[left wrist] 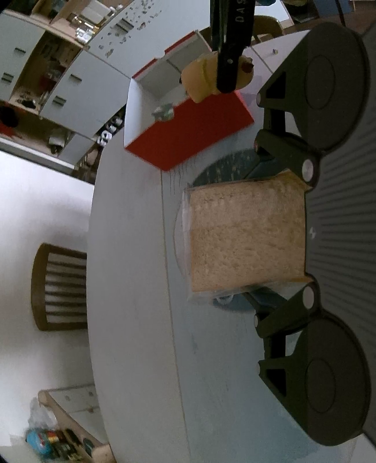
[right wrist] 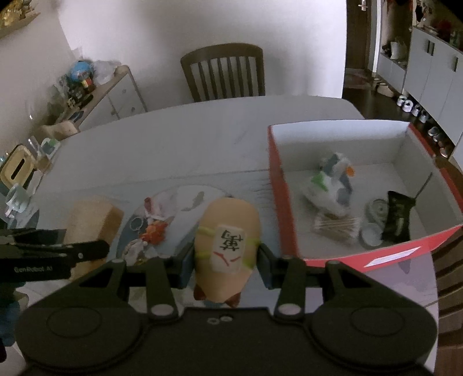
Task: Organize objects
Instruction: 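Carry bread bag in left tool and figurine in right tool into red box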
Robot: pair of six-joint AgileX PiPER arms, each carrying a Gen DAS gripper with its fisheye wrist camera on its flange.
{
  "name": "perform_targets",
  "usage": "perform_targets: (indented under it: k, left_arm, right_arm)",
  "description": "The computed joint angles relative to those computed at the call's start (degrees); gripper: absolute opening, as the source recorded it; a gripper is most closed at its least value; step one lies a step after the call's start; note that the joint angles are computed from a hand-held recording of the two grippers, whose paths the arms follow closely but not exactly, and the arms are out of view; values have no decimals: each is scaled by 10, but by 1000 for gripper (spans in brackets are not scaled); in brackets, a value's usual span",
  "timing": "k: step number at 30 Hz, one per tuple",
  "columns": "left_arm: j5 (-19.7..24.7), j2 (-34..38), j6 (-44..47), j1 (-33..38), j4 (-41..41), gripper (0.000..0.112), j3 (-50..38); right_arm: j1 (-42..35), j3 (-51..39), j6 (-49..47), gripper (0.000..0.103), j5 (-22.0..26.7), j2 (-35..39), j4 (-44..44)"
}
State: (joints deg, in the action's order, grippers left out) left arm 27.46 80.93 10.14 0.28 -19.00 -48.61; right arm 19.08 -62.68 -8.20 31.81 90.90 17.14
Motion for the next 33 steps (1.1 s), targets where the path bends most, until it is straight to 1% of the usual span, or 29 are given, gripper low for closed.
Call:
perform_targets:
  k: [10,16,19,22,28,33]
  left_arm:
    - [-10,51,-198,-136,137,75,-71]
    - [-5,97,-312,-212,225,75,-131]
    - [4,127,-353,-243,258,75,-170]
    - [16,158,-385,-270,284,75,-211]
    - [48,233,-414,-305,316,75,-318]
    - [85,300,-411,-323,323,75,-415]
  right_arm:
    - [-120,4,-158,44,29,-13,99]
    - [-201,-17,-253,44,53,2,152]
    - [-237,-33,-290,44,63,16,170]
    - [-268,-53,-319,44,74,34,187]
    - [-308,-113,-366,44,89,77,208]
    - [-316,-175,-367,44,98,130,202]
